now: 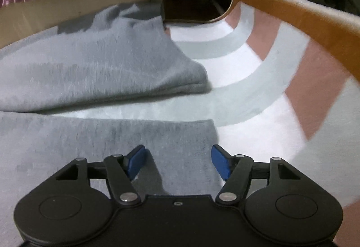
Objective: Fold clothes
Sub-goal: 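Pinch the sweatshirt body fabric with both grippers, then pull the fabric flat with both grippers and open them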
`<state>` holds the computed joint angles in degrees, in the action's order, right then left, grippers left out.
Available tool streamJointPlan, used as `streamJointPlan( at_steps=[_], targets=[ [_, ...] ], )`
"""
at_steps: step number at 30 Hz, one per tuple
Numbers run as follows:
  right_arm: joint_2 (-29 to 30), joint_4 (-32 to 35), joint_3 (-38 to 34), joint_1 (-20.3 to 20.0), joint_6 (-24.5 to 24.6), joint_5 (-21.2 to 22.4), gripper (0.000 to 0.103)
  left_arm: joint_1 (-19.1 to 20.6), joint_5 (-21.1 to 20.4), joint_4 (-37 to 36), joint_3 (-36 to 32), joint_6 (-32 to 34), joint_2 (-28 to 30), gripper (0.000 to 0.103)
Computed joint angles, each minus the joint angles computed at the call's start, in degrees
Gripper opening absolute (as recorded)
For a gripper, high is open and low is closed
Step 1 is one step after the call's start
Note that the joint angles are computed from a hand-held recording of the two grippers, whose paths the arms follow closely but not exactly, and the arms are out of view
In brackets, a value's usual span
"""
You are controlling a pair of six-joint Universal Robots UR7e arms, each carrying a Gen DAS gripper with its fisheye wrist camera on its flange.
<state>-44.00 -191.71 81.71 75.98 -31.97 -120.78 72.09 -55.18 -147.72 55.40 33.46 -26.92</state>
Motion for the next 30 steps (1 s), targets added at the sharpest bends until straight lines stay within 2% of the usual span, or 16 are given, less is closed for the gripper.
streamJointPlan(
  at_steps=[1, 2, 3, 4, 5, 9, 11, 14, 17, 20, 21, 22, 24, 25, 28, 30],
  targets=[
    [-0.57, -0.07, 0.94, -0.51, 0.36, 2.97, 0.053, -0.01, -0.04, -1.02, 0.88, 0.68, -0.1, 0.072],
    [-0.96, -1.85, 1.98, -0.64, 0.38, 4.87, 0.007, 0.01, -0.23, -2.05, 1.79, 1.3, -0.25, 0.057],
    [-1.17, -5.13, 3.06, -0.41, 0.16, 5.77, 0.002, 0.17, -1.6, -2.43, 2.69, 0.76, -0.85, 0.027],
    [-1.34, -8.36, 4.06, -0.17, -0.03, 6.67, 0.002, 0.16, -2.09, -2.28, 2.87, -0.52, -1.2, 0.01],
    [-1.48, -11.52, 4.98, 0.08, -0.19, 7.57, 0.002, 0.1, -2.68, -3.38, 3.38, -1.29, -1.71, 0.007],
    [-2.67, -23.68, 8.21, 1.1, 0.22, 10.5, 0.002, -0.33, -6.22, -12.21, 7.33, -2.21, -4.77, 0.007],
    [-4.24, -25.65, 8.92, 1.39, 0.65, 10.49, 0.002, -0.35, -7.64, -14.1, 7.98, -3.73, -5.72, 0.007],
    [-6.74, -15.96, 8.17, 1.14, 2.03, 8.23, 0.002, -0.21, -5.51, -16.36, 6.04, -2.62, -3.32, 0.007],
    [-5.71, -9.16, 5.89, 1.2, -0.86, 4.15, 0.011, -0.15, -1.18, -15.6, 1.45, -1.97, 0.88, 0.009],
    [-4.93, -3.85, 4.48, 0.67, -0.12, 3.47, 0.052, -0.58, 3.3, -12.5, -2.4, -5.05, 3.59, 0.018],
    [-4.63, -2.78, 4.15, 0.51, 0.27, 3.33, 0.057, -0.76, 3.39, -12.62, -1.86, -6.5, 3.23, 0.019],
    [-4.14, -2.11, 3.71, 0.47, 0.68, 2.57, 0.058, -1.0, 2.81, -13.49, 0.07, -7.02, 1.97, 0.021],
    [-3.19, -0.82, 2.88, 0.45, 2.05, 0.68, 0.062, -1.64, 2.74, -15.45, 4.21, -6.46, -0.68, 0.041],
    [-3.33, 0.09, 3.18, 0.44, 3.12, 0.75, 0.062, -2.04, 3.59, -16.42, 6.18, -5.31, -1.89, 0.045],
    [-5.36, 3.33, 5.97, 0.38, 7.07, 3.95, 0.062, -3.03, 7.45, -15.89, 11.47, -5.62, -5.83, 0.049],
    [-7.17, 5.89, 8.25, 0.36, 9.08, 7.41, 0.061, -3.22, 10.6, -10.45, 14.0, -11.6, -9.01, 0.049]
  ],
)
